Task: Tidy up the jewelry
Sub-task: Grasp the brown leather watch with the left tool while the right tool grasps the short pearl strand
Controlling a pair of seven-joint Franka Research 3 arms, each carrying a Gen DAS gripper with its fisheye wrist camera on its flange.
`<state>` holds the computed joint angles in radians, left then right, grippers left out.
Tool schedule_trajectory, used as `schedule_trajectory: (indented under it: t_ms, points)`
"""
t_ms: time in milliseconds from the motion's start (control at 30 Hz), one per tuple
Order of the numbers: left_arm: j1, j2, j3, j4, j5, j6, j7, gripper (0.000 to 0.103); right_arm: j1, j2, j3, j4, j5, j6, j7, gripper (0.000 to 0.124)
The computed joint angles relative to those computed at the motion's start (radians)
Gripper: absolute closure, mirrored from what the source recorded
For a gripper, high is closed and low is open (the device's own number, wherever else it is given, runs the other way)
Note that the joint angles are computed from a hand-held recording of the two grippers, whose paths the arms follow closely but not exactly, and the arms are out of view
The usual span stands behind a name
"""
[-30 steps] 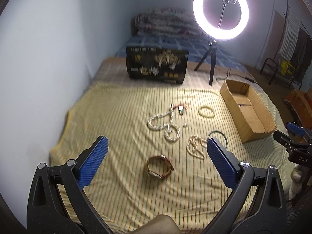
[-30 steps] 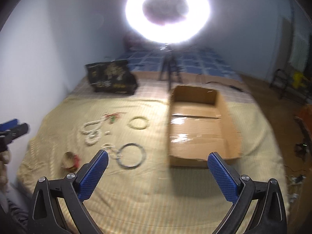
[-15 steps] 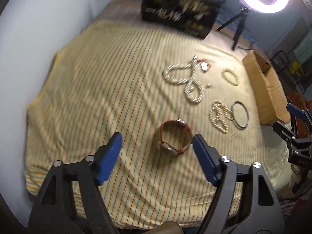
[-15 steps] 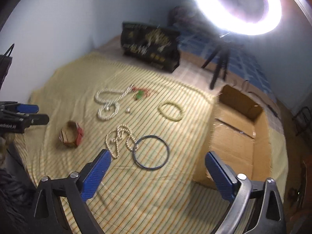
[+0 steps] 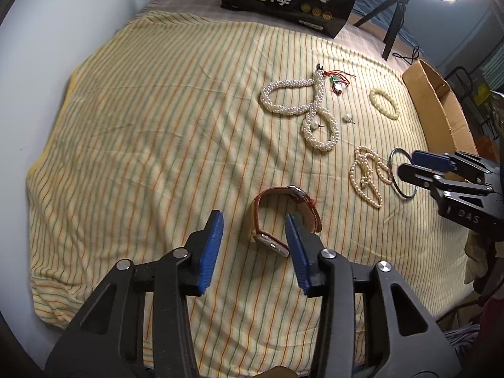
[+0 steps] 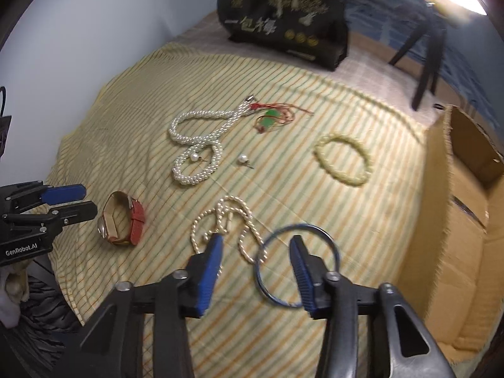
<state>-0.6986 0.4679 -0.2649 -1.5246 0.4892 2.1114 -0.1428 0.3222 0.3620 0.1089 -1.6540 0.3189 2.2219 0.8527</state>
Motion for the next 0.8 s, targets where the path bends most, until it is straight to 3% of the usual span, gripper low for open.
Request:
schedule_trajectory:
  t_ms: [167,333,800]
  points:
    - [0.02,0.006,0.002,-0.014,-0.021,0.031,0.005,0.068,0.009,0.065,0.0,0.078,-0.015,-0.056,0.013,0.09]
    - [0.029,0.014,0.001,-0.019,-0.037,0.051,0.015,0.068,0.013,0.11,0.005,0.14,-0.013,-0.093,0.023,0.094]
    - [0.044,0.045,0.006,-0.007,-0.076,0.064,0.043,0.072,0.049,0.156,0.0,0.165,-0.075,-0.063,0.017,0.102]
